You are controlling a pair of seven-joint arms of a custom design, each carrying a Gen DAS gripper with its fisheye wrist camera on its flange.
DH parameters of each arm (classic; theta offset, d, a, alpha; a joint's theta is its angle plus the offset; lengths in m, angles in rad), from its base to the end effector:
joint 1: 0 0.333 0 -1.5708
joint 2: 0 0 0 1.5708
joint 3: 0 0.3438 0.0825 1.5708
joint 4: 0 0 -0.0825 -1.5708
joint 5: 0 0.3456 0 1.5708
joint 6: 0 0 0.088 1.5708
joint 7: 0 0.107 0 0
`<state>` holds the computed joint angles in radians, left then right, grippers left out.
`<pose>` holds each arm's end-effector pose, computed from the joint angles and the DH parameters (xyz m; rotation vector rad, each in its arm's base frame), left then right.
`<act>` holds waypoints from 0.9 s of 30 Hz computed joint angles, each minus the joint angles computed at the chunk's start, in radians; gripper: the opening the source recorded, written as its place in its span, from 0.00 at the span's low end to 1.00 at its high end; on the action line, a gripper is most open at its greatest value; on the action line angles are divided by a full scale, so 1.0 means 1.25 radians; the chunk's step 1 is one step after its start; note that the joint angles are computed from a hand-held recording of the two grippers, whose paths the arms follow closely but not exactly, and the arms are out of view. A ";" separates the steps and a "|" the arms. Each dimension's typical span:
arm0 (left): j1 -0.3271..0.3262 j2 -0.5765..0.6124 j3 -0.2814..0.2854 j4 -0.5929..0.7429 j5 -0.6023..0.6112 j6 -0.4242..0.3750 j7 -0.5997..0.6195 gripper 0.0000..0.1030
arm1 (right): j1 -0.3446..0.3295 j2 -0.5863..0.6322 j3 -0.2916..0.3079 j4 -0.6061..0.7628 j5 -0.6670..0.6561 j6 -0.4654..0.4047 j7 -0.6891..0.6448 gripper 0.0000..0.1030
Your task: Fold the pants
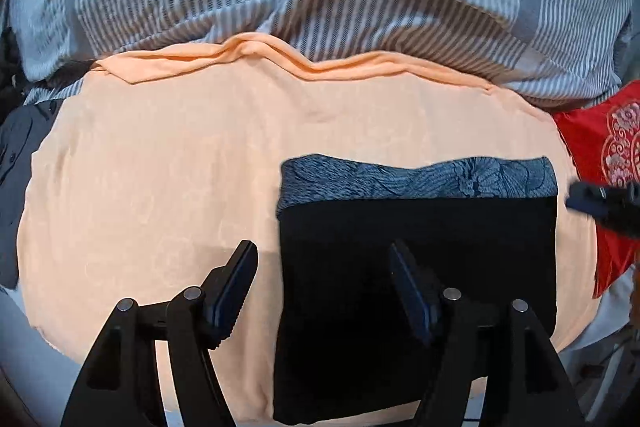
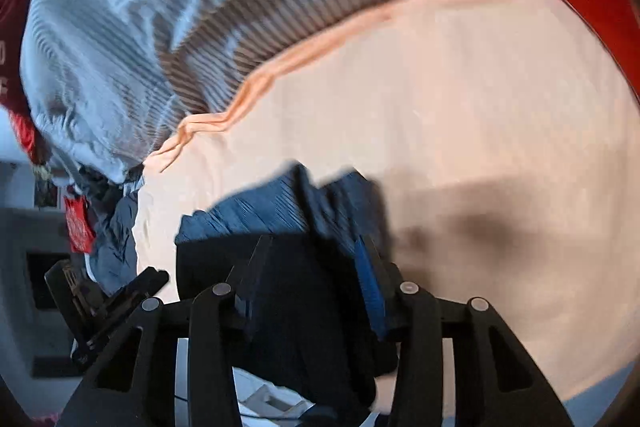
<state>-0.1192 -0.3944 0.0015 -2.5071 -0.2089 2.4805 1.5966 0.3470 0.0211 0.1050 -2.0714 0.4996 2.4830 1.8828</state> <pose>0.4006 -0.0465 0.5063 -2.0898 2.0944 -0.5647 0.4979 0.2391 0.5085 -1.6658 2.0353 0.2690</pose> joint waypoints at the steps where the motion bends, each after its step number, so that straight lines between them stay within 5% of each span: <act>1: -0.003 0.002 -0.002 -0.001 -0.003 -0.002 -0.001 0.67 | 0.002 0.028 0.002 0.030 -0.008 -0.006 -0.007 0.40; 3: -0.006 0.002 -0.009 -0.006 -0.005 -0.001 -0.009 0.67 | 0.006 0.066 0.003 0.074 -0.036 -0.038 -0.002 0.32; 4: -0.007 0.000 -0.012 -0.010 -0.003 0.002 -0.012 0.67 | 0.009 0.080 0.003 0.088 -0.048 -0.053 0.005 0.14; 5: -0.009 -0.001 -0.014 -0.012 -0.001 0.004 -0.014 0.67 | 0.009 0.082 0.003 0.088 -0.047 -0.053 0.004 0.08; 12: -0.003 0.026 -0.019 0.008 0.024 0.030 -0.037 0.67 | 0.020 0.079 -0.012 0.082 -0.187 -0.089 0.057 0.07; 15: -0.001 0.054 -0.022 0.029 0.024 0.047 -0.047 0.67 | 0.010 0.076 -0.013 0.070 -0.164 -0.081 0.062 0.08; 21: 0.012 0.049 -0.055 0.023 0.077 -0.009 -0.125 0.67 | 0.016 0.038 -0.010 0.061 -0.220 -0.107 0.115 0.18; 27: 0.003 0.020 -0.084 -0.026 0.169 -0.029 -0.149 0.67 | 0.049 -0.033 0.029 0.022 -0.244 -0.140 0.071 0.19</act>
